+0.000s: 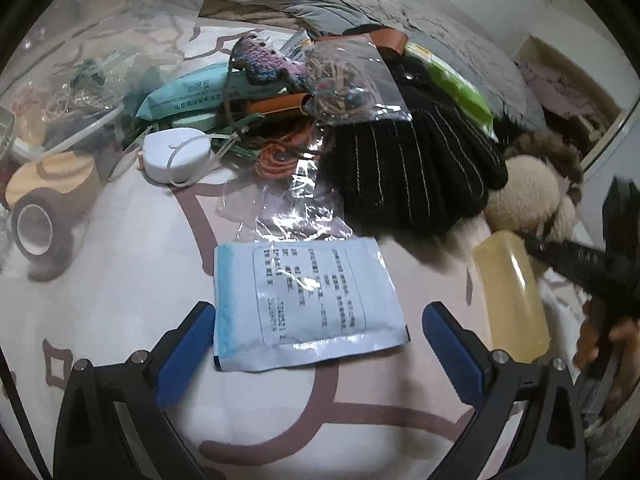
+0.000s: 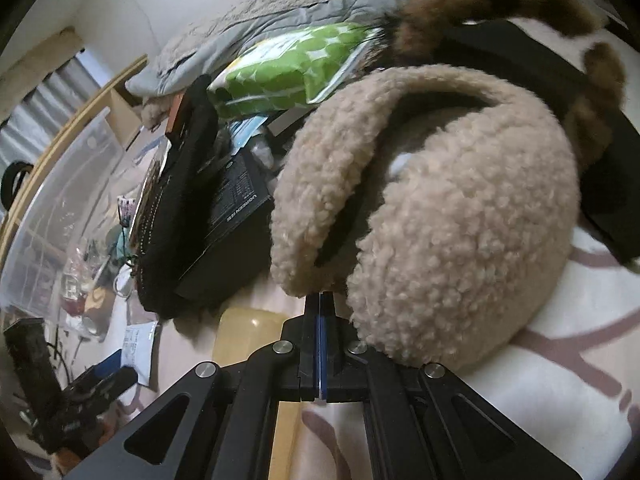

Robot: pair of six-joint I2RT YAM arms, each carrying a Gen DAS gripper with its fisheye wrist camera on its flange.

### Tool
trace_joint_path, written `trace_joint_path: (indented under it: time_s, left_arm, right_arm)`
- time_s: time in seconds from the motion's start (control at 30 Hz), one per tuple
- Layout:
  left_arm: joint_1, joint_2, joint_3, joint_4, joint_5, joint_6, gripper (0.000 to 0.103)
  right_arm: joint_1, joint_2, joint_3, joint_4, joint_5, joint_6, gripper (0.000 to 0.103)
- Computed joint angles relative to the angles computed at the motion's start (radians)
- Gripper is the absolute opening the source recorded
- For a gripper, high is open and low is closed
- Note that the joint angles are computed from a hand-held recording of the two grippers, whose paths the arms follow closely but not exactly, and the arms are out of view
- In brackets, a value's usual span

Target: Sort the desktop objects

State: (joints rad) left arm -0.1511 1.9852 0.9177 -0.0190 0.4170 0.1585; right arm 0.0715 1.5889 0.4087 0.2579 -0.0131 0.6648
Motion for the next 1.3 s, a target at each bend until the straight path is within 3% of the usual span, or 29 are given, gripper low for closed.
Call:
trace_joint_path:
  time_s: [0.2,0.37,0.5,0.7,0.73,0.77,0.8,0.83,0.87,1.03,1.3]
  left_arm:
    - [-0.064,0.013,-0.013,0.074,-0.141,-0.057,0.103]
    - [-0.07,0.035,0.014,0.074,-0.158,-0.111,0.103]
    - [-0.07,0.048,0.029,0.074,-0.175,-0.14,0.103]
    - [-0.126,0.053,-0.015,0.171,-0.303,-0.144,0.103]
    - [-0.128,0.054,-0.02,0.184,-0.309,-0.15,0.103]
    - [-0.13,0.056,-0.023,0.193,-0.314,-0.152,0.103]
    - [-0.133,0.059,-0.024,0.2,-0.321,-0.151,0.103]
    - [-0.135,0.061,-0.023,0.203,-0.326,-0.148,0.103]
    - [-0.135,0.063,-0.021,0.203,-0.327,-0.146,0.103]
    - [-0.127,0.067,-0.02,0.211,-0.311,-0.141,0.102]
    - [-0.11,0.075,-0.005,0.224,-0.299,-0.127,0.089]
  right_arm:
    - [0.037,0.041,0.019,0.0,-0.001,-0.03,0.0]
    - [0.052,0.021,-0.011,0.01,0.0,0.005,0.0]
    - [0.089,-0.007,-0.028,-0.006,0.048,0.015,0.0]
    - [0.133,-0.131,-0.085,-0.001,0.144,0.045,0.002]
    - [0.139,-0.161,-0.1,-0.007,0.161,0.067,0.008]
    - [0.146,-0.181,-0.109,-0.012,0.171,0.083,0.033]
    - [0.154,-0.204,-0.125,-0.01,0.18,0.1,0.077]
    - [0.161,-0.225,-0.143,0.002,0.18,0.117,0.09]
    - [0.167,-0.248,-0.162,0.022,0.174,0.131,0.097]
    - [0.254,-0.257,-0.141,-0.006,0.255,0.156,0.097]
    - [0.329,-0.128,-0.067,-0.007,0.266,0.146,0.097]
